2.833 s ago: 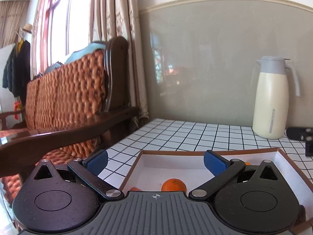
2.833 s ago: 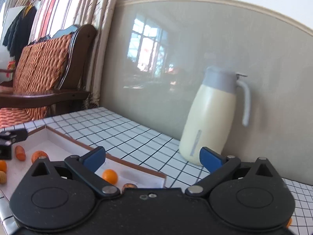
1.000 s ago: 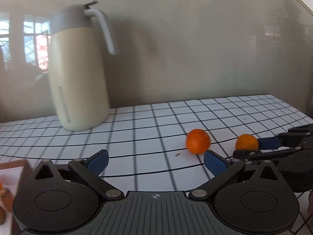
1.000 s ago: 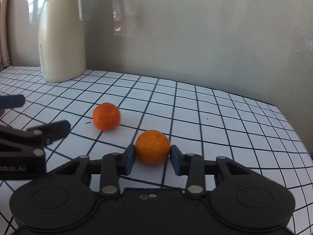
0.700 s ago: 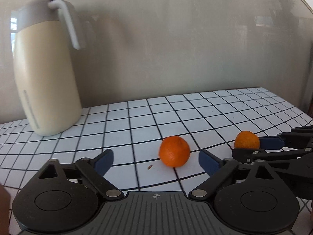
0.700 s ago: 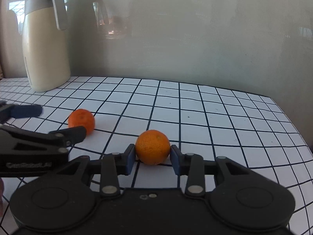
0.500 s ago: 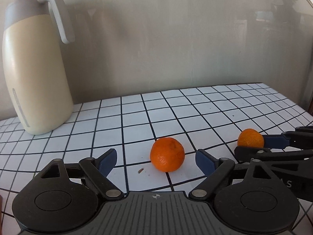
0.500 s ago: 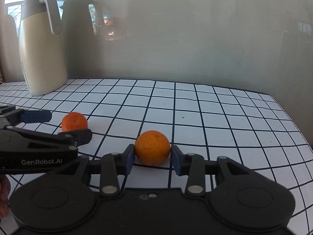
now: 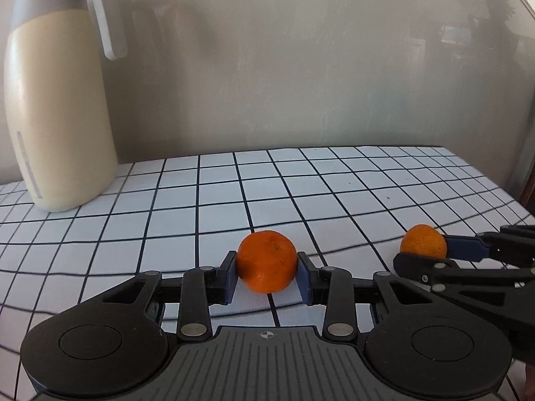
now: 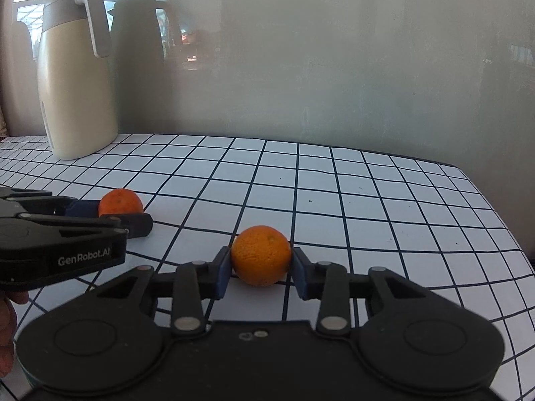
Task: Organize fruits
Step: 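Grasp an orange with the left gripper while the right gripper grasps the other orange, then carry both held oranges over the white box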
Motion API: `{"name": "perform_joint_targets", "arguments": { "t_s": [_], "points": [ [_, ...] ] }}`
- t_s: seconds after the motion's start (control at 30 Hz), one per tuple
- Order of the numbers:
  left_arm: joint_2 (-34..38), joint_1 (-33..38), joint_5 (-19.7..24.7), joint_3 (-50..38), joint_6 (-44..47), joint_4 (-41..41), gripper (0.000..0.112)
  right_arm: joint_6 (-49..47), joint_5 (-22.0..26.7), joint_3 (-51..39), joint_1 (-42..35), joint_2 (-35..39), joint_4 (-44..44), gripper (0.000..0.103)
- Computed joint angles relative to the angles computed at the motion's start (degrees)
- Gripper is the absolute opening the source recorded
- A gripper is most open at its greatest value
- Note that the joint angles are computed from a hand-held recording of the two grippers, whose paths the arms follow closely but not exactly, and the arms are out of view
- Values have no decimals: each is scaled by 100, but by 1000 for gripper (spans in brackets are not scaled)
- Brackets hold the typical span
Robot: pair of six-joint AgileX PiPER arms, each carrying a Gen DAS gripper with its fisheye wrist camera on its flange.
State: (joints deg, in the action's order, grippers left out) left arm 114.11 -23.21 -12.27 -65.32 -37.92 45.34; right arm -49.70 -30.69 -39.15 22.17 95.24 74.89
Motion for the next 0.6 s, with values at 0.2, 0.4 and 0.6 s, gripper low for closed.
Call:
{"name": "perform_joint_targets", "arguments": {
  "t_s": [0.2,0.4,0.6],
  "points": [
    [-618,149,-434,984,1317,-1194,36,-414,-359,198,532,-335,630,29],
    [-1500,376,-686,1927,1438,-1191,36,-967,-913,434,1458,-769,1596,29],
    [-2453,753,-927,2876,1394,-943,36,-979,-1678,628,2501,-1175,2330,29]
  ]
}}
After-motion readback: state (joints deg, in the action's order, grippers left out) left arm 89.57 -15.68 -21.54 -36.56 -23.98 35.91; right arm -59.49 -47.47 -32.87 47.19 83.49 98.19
